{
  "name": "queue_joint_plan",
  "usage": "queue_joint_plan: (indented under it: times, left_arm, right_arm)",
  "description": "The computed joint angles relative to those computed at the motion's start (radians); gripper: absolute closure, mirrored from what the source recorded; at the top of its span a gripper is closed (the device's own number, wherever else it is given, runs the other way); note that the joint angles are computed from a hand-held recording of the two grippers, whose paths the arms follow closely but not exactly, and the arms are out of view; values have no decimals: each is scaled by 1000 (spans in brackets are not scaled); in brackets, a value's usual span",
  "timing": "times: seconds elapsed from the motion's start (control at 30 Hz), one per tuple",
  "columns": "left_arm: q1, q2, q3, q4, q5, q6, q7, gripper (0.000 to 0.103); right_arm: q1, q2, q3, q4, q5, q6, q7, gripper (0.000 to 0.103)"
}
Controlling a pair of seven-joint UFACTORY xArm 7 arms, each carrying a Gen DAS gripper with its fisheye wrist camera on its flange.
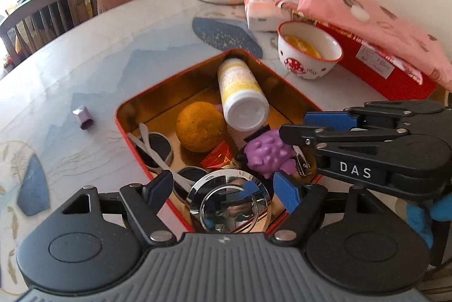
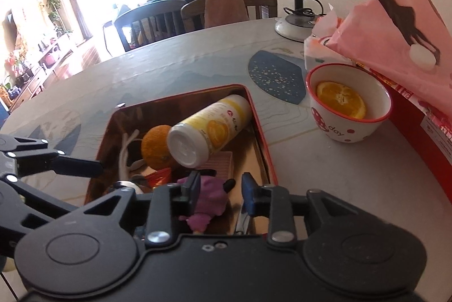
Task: Organize rigid objects
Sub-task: 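Move the left tool to the purple cap while the right moves to the green pawn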
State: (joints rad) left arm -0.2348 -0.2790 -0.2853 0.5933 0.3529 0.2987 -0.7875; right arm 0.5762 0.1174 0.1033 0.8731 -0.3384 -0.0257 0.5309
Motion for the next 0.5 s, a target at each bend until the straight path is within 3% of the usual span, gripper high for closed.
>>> queue_joint_plan:
  times: [0.17,0.27,0.37,0.5]
  left_arm:
    - [8,-128,-15,-69,-6,-3,-20,25]
    - [32,-212,-35,-112,-6,7,-35,25]
    - [52,-307,-41,-160,-14,29,-38,25]
    - [78,-437,-31,-226,-29,58,-22,25]
  right_arm:
    - [-23,-31,45,-19,50,-13,-38,61]
    - [6,-55,23,-29,-3,-19,11,54]
    - [26,-75,8,-29,-119,-14,126,50]
    - [30,-92,17,-5,-354,3,356,44]
